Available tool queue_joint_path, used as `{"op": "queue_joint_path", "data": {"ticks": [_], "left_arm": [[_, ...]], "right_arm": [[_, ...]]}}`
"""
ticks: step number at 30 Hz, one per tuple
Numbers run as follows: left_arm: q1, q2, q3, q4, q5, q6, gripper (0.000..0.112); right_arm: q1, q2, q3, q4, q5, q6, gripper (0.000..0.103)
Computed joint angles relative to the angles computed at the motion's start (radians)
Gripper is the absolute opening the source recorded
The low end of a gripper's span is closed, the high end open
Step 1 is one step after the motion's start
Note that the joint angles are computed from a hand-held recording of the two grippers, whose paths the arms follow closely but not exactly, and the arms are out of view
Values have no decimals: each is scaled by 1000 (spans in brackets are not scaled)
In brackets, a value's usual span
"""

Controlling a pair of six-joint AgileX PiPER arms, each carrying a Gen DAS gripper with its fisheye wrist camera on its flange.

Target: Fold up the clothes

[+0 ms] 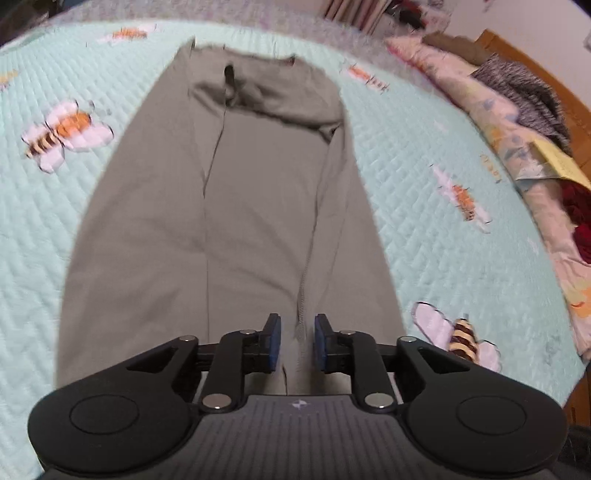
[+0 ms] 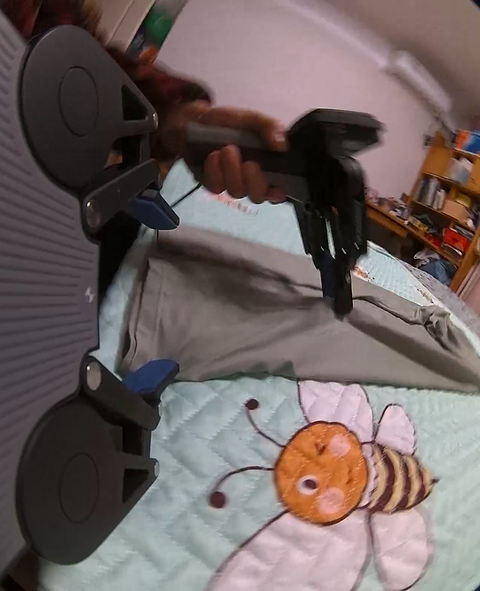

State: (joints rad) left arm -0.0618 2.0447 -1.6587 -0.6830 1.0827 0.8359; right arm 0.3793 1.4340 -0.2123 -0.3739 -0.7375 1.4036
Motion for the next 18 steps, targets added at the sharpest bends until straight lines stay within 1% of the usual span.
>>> {"op": "queue_joint_path", "data": {"ticks": [1,2,3,4,5,6,9,11,13,15,16,17,18], "left_arm": [[15,-23,26,-11,19,30,29],[29,-50,59,-16,36,60,30],[39,-80,102,-11,45,92,31],[47,-106,143,-1,53,121,33],[55,-132,184,12,60,150,36],[62,-156,225,29,65,177,36],[87,-219,335,67,65,245,38],[107,-243,384,72,57,265,45],[121,-240,405,70,66,273,48],[129,-235,420,64,72,280,46],[130,-232,424,63,70,280,42],[130,-229,425,66,63,276,30],[127,-228,428,74,51,268,22]], "right_arm": [[-9,-14,6,-11,5,13,78],[-10,-35,7,-14,35,23,78],[-15,-47,15,-8,32,26,79],[-26,-47,28,-2,-6,27,79],[-38,-34,44,7,-67,24,79],[-49,-17,60,16,-135,19,79],[-76,50,91,30,-277,20,79],[-82,77,112,51,-322,15,79],[-86,97,123,64,-338,16,80],[-99,124,123,62,-355,16,80],[-94,129,119,68,-352,14,80],[-85,133,115,78,-344,11,80],[-77,136,110,87,-337,9,80]]}}
